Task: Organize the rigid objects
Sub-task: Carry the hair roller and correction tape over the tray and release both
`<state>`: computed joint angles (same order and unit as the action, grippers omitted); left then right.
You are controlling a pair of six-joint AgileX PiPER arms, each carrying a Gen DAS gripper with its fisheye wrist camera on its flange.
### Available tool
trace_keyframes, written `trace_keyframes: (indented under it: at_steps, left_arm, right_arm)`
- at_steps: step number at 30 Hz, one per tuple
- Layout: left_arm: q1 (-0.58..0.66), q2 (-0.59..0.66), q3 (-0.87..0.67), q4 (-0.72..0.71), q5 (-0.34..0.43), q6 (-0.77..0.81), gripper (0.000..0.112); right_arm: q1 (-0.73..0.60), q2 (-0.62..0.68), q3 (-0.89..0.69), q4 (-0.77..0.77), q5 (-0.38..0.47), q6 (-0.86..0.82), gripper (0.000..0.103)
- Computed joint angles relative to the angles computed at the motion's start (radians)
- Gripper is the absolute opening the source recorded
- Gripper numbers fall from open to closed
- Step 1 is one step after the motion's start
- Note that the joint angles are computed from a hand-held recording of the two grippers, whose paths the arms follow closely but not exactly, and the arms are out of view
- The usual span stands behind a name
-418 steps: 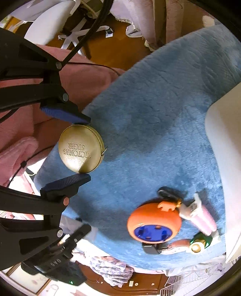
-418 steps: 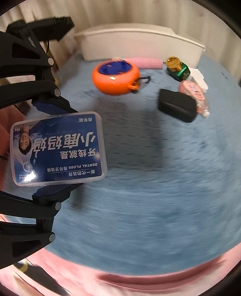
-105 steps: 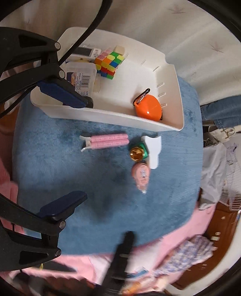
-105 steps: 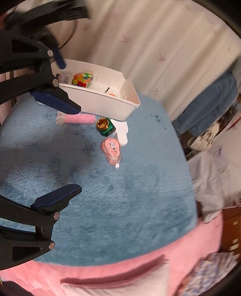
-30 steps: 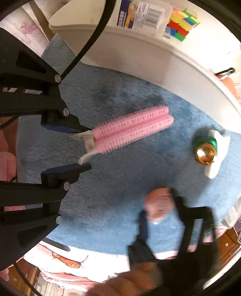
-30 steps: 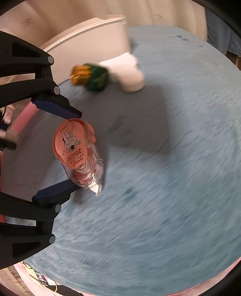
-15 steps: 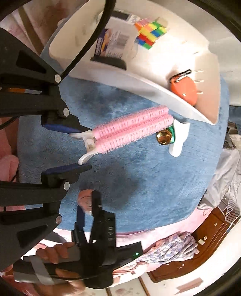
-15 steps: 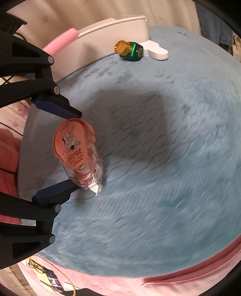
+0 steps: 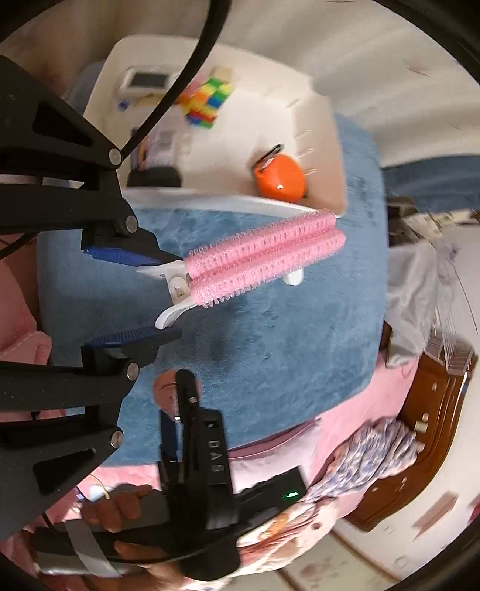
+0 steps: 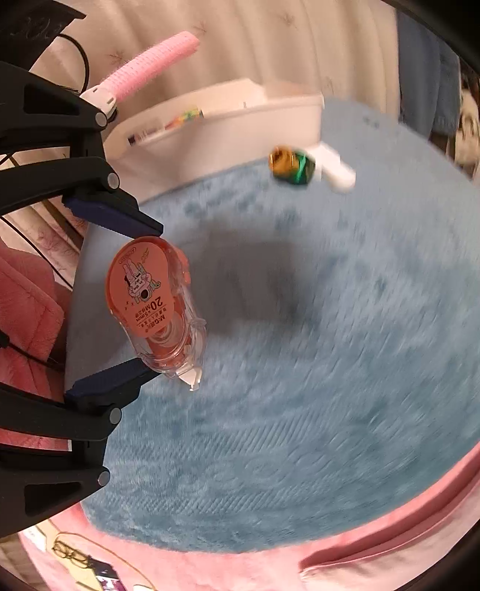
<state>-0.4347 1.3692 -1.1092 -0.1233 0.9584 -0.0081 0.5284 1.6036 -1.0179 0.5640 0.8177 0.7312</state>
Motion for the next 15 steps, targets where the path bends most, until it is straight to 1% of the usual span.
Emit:
trace_keyframes:
  at_steps: [1,2,4,7,13,15]
  left_arm:
    - [0.008,-0.011,-0.005,0.004,0.009,0.030,0.032]
    - [0.017,-0.017,-0.007,0.003,0.014,0.055,0.032]
    - [0.046,-0.030,-0.015,-0.012,0.031,0.117,0.032]
    - [0.108,-0.042,-0.035,-0.043,0.061,0.220,0.033]
    - [0.279,-0.042,-0.080,-0.117,0.121,0.433,0.033]
    - [0.332,-0.035,-0.090,-0.131,0.131,0.493,0.033]
  right_arm:
    - [0.003,-0.008,-0.013,-0.017,0.000,0.008,0.067]
    - [0.026,-0.002,-0.039,-0.041,-0.013,0.039,0.067]
    - [0.042,0.016,-0.078,-0.072,-0.044,0.048,0.067]
    - [0.094,0.016,-0.152,-0.175,-0.059,0.136,0.067]
    - [0.216,0.075,-0.316,-0.393,-0.105,0.306,0.067]
    - [0.254,0.107,-0.384,-0.475,-0.104,0.360,0.067]
